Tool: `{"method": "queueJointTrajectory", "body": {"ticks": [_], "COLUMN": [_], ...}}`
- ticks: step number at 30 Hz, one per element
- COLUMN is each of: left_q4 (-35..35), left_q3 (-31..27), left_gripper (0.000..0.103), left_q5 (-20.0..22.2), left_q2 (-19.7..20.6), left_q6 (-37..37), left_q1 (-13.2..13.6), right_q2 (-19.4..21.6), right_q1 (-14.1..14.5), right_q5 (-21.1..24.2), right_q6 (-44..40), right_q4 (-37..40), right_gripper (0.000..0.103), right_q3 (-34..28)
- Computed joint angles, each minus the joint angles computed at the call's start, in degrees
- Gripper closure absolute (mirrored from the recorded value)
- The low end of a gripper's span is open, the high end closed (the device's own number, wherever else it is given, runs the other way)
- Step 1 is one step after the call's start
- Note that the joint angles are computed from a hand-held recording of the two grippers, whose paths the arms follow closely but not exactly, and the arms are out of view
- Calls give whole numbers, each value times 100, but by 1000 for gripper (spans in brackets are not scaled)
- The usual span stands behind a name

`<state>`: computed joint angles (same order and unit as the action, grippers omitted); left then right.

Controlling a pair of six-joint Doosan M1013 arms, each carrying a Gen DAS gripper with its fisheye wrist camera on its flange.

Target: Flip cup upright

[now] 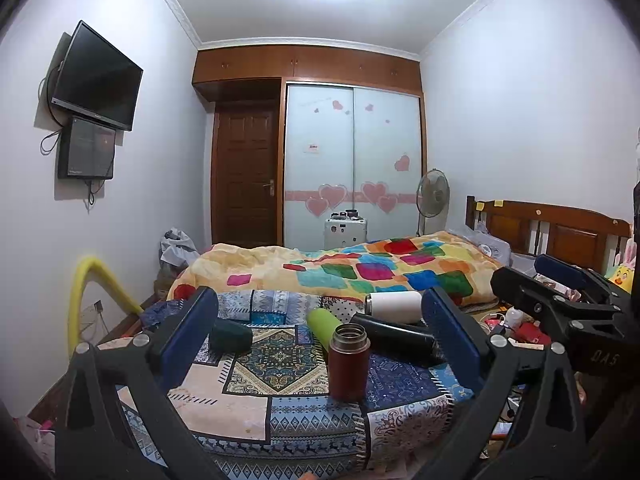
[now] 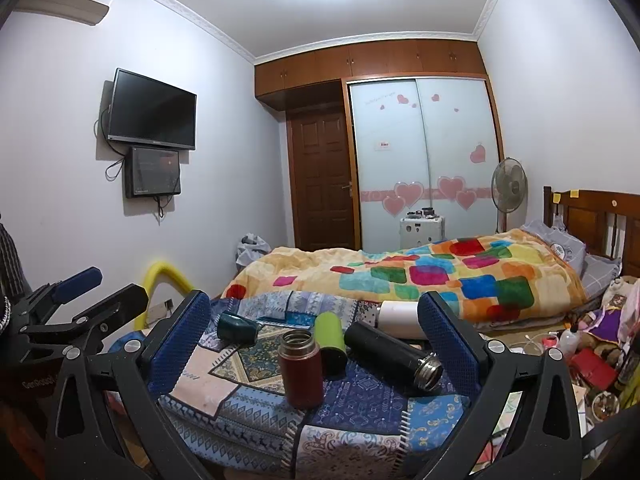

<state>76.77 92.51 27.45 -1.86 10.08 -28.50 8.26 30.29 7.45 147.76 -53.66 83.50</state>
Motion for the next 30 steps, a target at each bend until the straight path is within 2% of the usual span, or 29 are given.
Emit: {"method": "queueJointTrajectory", "body": {"ticks": [10,12,30], "left_q4": [22,53,50], "left_q3": [1,8,55], "left_gripper": [0,0,0], "left_q5": [-57,-79,-159], "left_q2": [6,3,2], "left_q6": [-22,-41,-16], "left_q1": [13,18,16], "right_q2": [-7,-14,-3], "right_q1": [6,14,-8], "right_q5": [-2,8,7], "right_q6": [189,698,82], "right_q4": [-169,-676,-28], "right_gripper": [0,0,0], "right_q3": [-5,5,-35]}}
